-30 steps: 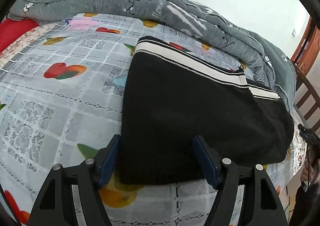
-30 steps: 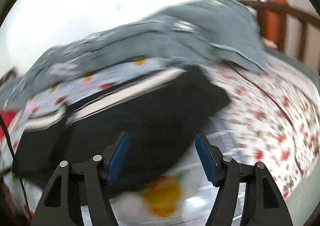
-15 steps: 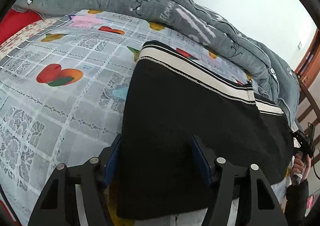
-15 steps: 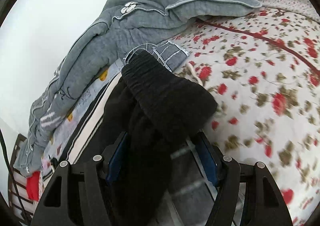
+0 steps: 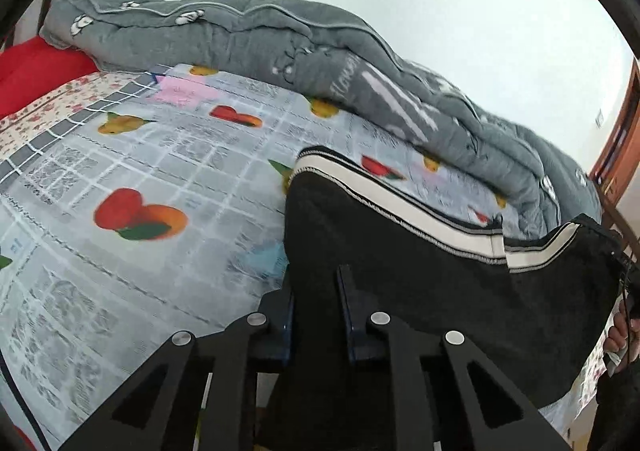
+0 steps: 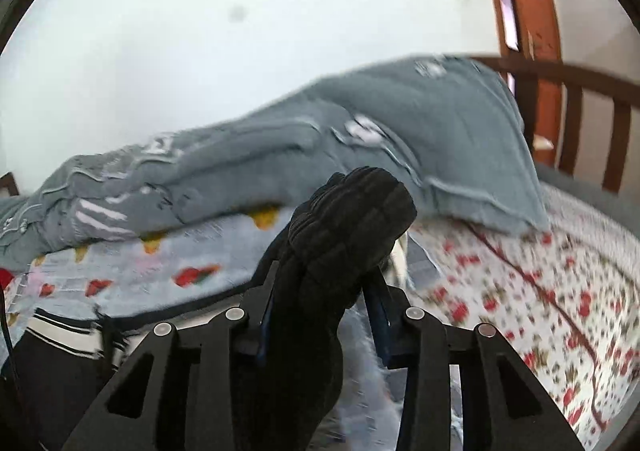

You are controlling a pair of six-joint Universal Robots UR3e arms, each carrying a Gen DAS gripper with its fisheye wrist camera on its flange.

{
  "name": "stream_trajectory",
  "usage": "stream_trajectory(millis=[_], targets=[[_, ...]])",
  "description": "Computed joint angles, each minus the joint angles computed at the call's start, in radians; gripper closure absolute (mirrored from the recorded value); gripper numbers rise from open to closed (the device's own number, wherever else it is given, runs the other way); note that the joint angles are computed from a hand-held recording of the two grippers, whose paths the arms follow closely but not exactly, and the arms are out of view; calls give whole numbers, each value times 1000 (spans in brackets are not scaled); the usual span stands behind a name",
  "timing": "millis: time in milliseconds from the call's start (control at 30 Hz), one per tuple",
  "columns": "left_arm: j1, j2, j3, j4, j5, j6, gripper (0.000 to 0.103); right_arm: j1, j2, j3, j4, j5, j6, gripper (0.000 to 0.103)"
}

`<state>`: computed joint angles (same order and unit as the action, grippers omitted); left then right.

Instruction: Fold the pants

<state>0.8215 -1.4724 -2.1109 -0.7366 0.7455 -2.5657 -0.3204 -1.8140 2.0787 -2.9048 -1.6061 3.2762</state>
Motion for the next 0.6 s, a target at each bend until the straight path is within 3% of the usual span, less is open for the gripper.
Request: stream_trajectory(millis=[167, 333, 433, 600], targets=[[98, -56, 50, -34, -32, 40, 86, 198, 131, -213, 51, -105, 36, 65], [195, -143, 161, -49, -28, 35, 86, 312, 228, -303, 35, -89, 98, 65], [230, -187, 215, -61, -9, 45, 86, 344, 259, -294, 24, -83, 130, 65], [257, -230, 266, -169, 21, 105, 84, 280, 225, -115, 24, -57, 174, 65]])
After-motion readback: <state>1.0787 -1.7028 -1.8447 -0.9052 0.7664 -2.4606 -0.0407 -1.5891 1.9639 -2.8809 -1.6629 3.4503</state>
